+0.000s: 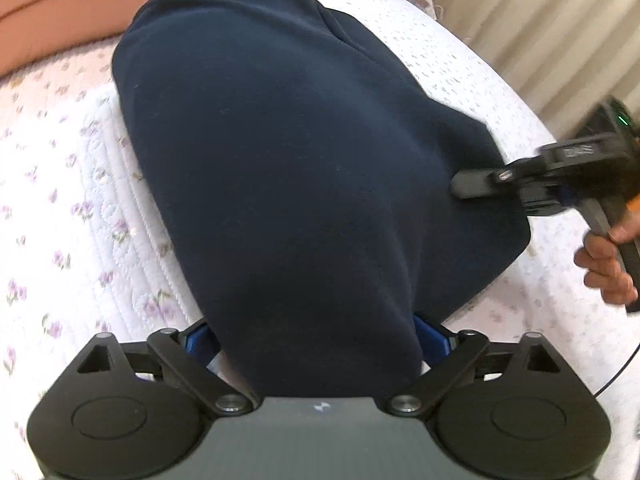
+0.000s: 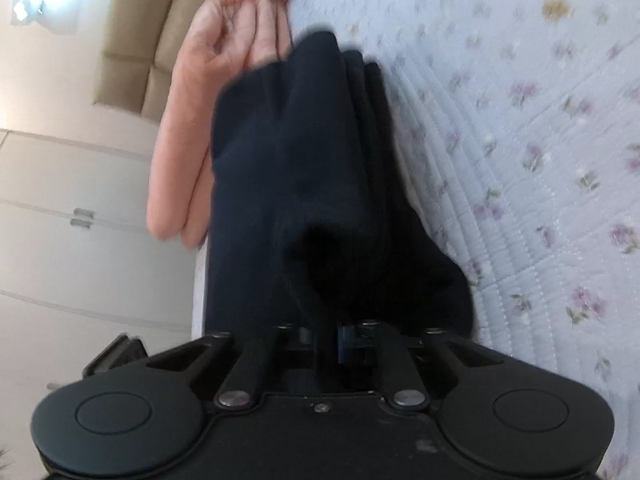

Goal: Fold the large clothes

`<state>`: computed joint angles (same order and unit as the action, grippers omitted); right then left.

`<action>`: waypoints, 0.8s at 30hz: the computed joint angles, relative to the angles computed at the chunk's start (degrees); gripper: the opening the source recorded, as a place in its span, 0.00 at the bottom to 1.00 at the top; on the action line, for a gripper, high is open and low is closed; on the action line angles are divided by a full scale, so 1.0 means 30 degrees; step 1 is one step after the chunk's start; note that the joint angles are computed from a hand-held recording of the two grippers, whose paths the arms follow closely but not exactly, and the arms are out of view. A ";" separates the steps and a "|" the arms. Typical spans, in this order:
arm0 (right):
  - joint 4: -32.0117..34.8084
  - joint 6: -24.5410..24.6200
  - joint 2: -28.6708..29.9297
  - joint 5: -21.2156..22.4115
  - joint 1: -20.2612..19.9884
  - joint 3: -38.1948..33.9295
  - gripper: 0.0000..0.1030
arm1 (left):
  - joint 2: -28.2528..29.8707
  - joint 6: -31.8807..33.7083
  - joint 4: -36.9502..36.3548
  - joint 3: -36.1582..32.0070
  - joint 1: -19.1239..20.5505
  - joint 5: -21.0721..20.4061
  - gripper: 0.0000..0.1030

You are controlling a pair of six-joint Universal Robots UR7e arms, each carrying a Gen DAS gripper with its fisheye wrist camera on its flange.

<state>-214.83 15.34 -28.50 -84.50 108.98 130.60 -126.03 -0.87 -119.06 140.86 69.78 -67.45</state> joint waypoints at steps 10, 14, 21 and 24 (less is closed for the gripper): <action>0.1343 -0.2205 -0.0852 -0.4985 0.0469 0.0745 0.14 | -0.0285 0.1056 -0.0892 -0.1730 0.1515 -0.1708 0.99; 0.3125 -0.2093 -0.1748 -0.6292 0.1698 -0.0047 0.37 | 0.2531 0.1191 -0.5222 -0.2202 0.4591 -0.4342 0.99; 0.6820 -0.8946 -0.0999 -0.5037 0.3458 -0.6007 1.00 | 0.4001 0.1899 -0.6863 -0.1811 0.4064 -0.3319 0.99; 1.0681 -1.1084 0.1233 -0.5268 0.3496 -1.0893 1.00 | 0.3899 0.1915 -0.6912 -0.1531 0.3840 -0.3002 1.00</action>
<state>-182.78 -17.91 -24.80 -100.30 119.47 97.92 -114.33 4.87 -139.80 136.27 81.30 -76.46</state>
